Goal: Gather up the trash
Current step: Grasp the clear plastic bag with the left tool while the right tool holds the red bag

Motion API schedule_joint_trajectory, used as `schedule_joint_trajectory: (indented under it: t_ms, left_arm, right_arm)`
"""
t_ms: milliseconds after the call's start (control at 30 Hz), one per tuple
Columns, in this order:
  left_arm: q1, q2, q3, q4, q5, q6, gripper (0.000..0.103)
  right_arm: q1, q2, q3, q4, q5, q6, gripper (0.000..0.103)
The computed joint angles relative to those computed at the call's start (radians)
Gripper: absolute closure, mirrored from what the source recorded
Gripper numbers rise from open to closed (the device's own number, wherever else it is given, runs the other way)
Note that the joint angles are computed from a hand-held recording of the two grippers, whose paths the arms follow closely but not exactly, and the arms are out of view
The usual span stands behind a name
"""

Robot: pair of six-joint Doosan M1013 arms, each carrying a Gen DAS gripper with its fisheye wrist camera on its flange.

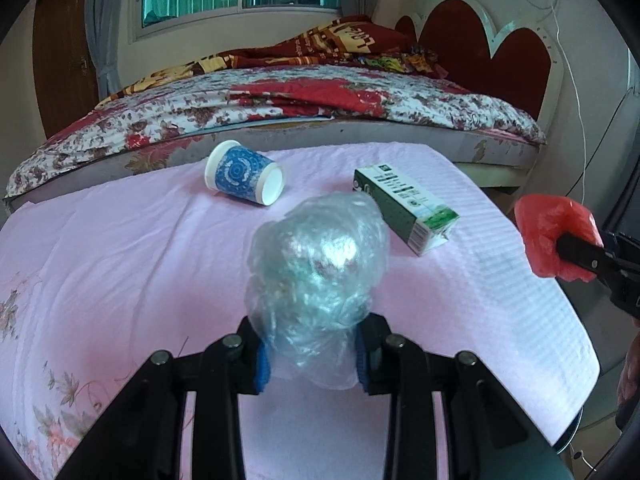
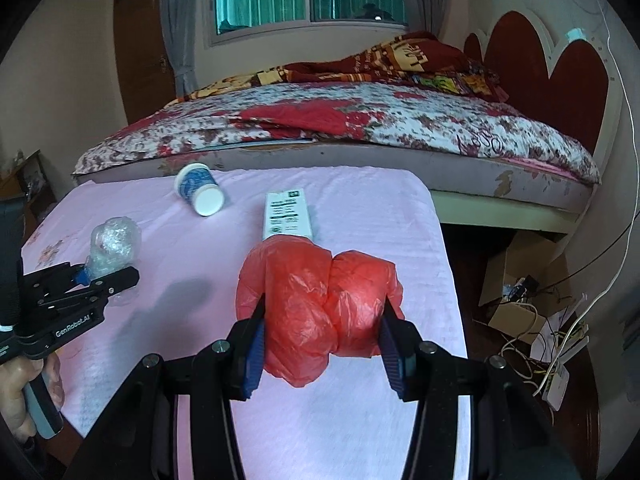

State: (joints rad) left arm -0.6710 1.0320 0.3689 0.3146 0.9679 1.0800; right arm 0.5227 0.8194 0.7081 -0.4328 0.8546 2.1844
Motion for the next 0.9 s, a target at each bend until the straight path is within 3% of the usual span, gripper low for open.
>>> schedule_joint_trajectory:
  t_ms: [233, 433, 900]
  left_arm:
    - [-0.02, -0.117, 0.207, 0.044, -0.13, -0.055, 0.069]
    - [-0.042, -0.185, 0.318, 0.055, -0.209, -0.084, 0.069]
    - [-0.115, -0.235, 0.405, 0.04, -0.298, -0.036, 0.069]
  right_arm:
    - [0.025, -0.089, 0.137, -0.039, -0.075, 0.034, 0.052]
    - [0.042, -0.169, 0.268, -0.092, -0.135, 0.102, 0.052]
    - [0.052, -0.372, 0.595, -0.319, -0.219, 0.364, 0.052]
